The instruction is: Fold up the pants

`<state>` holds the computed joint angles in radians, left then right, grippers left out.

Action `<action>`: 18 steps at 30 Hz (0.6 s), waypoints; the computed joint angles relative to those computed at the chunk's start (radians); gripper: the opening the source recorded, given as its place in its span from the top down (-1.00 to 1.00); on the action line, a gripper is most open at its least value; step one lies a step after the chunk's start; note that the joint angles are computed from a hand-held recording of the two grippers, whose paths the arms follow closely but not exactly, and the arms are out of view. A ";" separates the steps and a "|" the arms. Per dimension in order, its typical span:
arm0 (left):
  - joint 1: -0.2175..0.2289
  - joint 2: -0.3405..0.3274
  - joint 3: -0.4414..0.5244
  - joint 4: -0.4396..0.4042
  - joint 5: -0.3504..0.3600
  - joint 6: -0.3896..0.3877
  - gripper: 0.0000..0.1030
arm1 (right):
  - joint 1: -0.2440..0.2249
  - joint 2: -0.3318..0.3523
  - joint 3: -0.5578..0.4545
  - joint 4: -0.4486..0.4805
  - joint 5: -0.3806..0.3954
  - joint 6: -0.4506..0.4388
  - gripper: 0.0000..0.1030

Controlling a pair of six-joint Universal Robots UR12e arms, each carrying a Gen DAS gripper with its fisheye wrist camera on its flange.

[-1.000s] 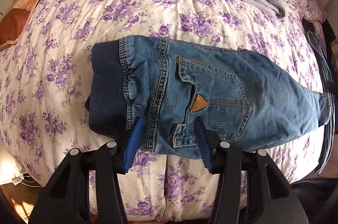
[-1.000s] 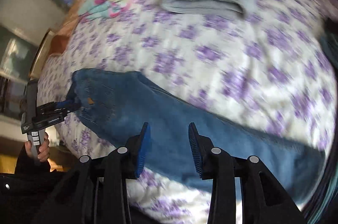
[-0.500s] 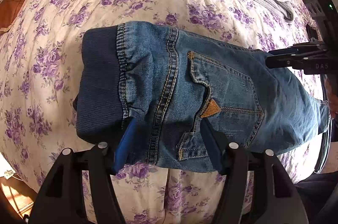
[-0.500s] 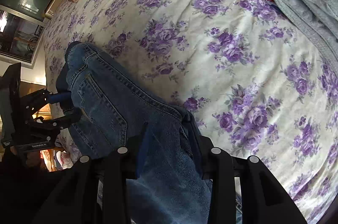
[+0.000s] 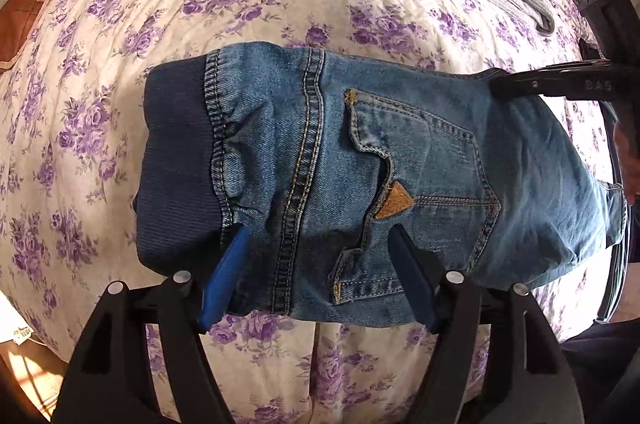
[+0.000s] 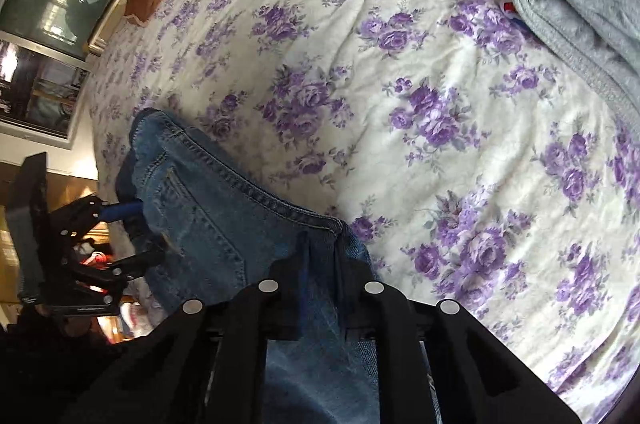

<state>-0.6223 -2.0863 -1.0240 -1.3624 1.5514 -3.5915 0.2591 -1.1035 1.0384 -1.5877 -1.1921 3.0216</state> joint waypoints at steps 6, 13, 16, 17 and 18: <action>-0.038 -0.053 0.070 -0.076 0.135 0.061 -0.61 | 0.011 0.003 0.041 -0.060 -0.056 0.006 0.67; -0.035 -0.050 0.130 -0.127 0.113 0.061 -0.41 | -0.021 -0.101 0.104 -0.116 -0.095 0.064 -0.04; -0.031 -0.029 0.130 -0.026 0.058 0.056 -0.41 | -0.037 -0.208 0.219 -0.215 -0.110 0.119 -0.23; -0.028 -0.031 0.136 0.018 0.015 0.050 -0.41 | -0.041 -0.240 0.259 -0.228 -0.098 0.136 -0.19; -0.027 -0.036 0.140 0.053 -0.025 0.046 -0.41 | -0.043 -0.276 0.308 -0.252 -0.082 0.159 0.23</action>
<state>-0.6491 -2.1226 -0.8836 -1.3090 1.5262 -3.5460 0.2159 -1.3795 1.3467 -1.8394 -1.2745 3.1810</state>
